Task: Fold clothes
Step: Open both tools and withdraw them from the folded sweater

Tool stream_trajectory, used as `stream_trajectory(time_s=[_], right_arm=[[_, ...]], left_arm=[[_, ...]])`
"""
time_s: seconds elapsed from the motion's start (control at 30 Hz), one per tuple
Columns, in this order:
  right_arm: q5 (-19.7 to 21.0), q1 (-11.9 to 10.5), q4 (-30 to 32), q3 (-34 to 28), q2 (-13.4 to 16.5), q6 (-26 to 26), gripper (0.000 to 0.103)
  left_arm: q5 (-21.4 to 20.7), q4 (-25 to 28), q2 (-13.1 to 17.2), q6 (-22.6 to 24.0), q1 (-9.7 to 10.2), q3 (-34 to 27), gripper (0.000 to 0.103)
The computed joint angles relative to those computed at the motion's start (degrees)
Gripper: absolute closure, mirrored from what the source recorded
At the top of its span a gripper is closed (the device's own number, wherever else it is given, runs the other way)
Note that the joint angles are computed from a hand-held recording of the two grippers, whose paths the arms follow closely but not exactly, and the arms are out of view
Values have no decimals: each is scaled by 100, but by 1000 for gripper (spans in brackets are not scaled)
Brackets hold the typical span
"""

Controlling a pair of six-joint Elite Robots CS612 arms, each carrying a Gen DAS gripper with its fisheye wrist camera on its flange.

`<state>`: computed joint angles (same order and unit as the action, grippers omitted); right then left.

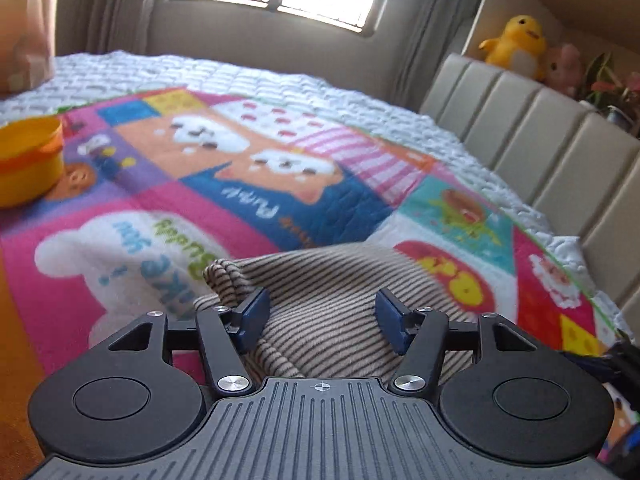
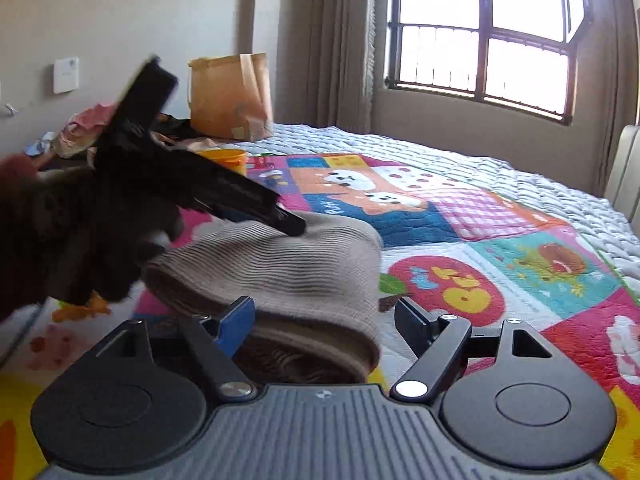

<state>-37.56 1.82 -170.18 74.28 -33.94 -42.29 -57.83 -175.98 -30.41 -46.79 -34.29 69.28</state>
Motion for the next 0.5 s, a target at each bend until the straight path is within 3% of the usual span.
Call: stream_trajectory(time_s=[0.07,0.1,0.2,0.27,0.4,0.43,0.47,0.5], right_arm=[[43,54,661,-85,-12,-112,25],[-160,108,704,-129,23,-150,24],[-594,223,534,-181,151,-183,13],[-808,263,212,-51,123,-291,11],[-969,243,-471,262,39,-273,5],[-898,197,-500,327,5,-167,0],[-754,118,-432,393,-37,36,0],[-586,28,-367,437,-59,301,0]], left_arm=[[-26,-163,14,-75,6,34,37],[-41,-140,10,-123,12,22,37],[18,80,51,-1,4,-114,36],[126,209,67,5,-24,-177,36],[848,258,19,285,-219,-117,35],[1112,325,-77,144,-315,20,32],[1369,411,-180,-48,-415,164,19],[1623,523,-282,-258,-514,303,13]])
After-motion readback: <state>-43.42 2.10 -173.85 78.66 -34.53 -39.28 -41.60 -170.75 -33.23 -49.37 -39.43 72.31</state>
